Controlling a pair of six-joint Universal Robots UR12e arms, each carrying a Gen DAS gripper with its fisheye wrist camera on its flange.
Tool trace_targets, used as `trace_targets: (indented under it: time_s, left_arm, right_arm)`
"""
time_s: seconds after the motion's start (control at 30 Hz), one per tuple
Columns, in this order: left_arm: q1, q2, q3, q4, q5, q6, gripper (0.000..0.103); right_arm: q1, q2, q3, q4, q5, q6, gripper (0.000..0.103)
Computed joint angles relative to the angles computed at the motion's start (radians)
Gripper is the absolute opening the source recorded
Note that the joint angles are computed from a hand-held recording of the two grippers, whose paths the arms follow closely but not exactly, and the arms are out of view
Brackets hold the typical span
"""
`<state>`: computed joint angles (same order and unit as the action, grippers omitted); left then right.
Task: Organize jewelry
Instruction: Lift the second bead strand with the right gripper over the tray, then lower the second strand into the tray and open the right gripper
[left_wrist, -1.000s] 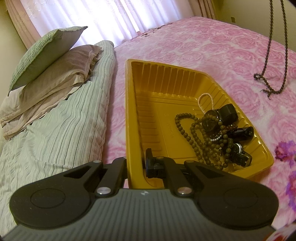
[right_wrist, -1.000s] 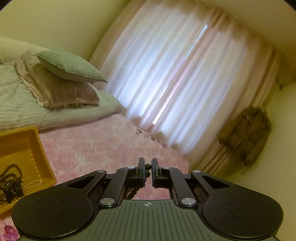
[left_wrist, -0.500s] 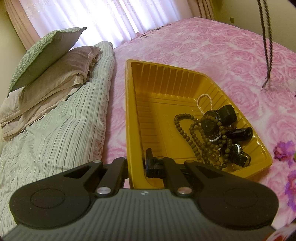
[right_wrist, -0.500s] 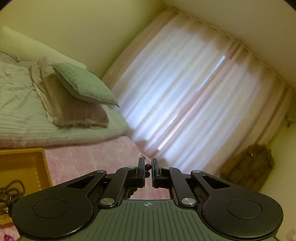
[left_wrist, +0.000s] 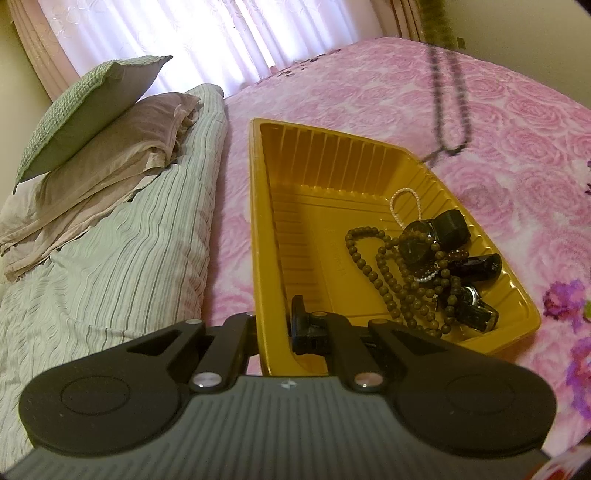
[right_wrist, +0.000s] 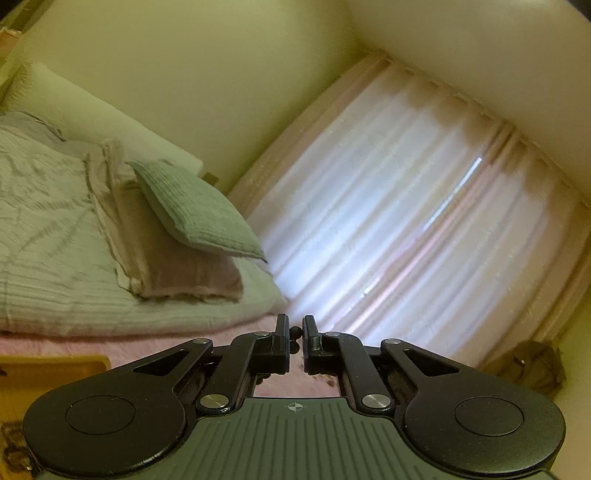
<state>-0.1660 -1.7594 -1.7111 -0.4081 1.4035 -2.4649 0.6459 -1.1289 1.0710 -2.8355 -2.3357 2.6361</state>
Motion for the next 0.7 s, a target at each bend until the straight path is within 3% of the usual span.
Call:
trace_targets:
  time_s: [0.37, 0.7]
  left_arm:
    - [0.005, 0.000, -0.002, 0.001, -0.014, -0.001, 0.004]
    - [0.007, -0.002, 0.000, -0.002, -0.019, -0.006, 0.004]
  right_arm:
    - [-0.009, 0.077, -0.078, 0.101, 0.082, -0.064, 0.006]
    - [-0.023, 0.120, -0.101, 0.204, 0.195, -0.063, 0.006]
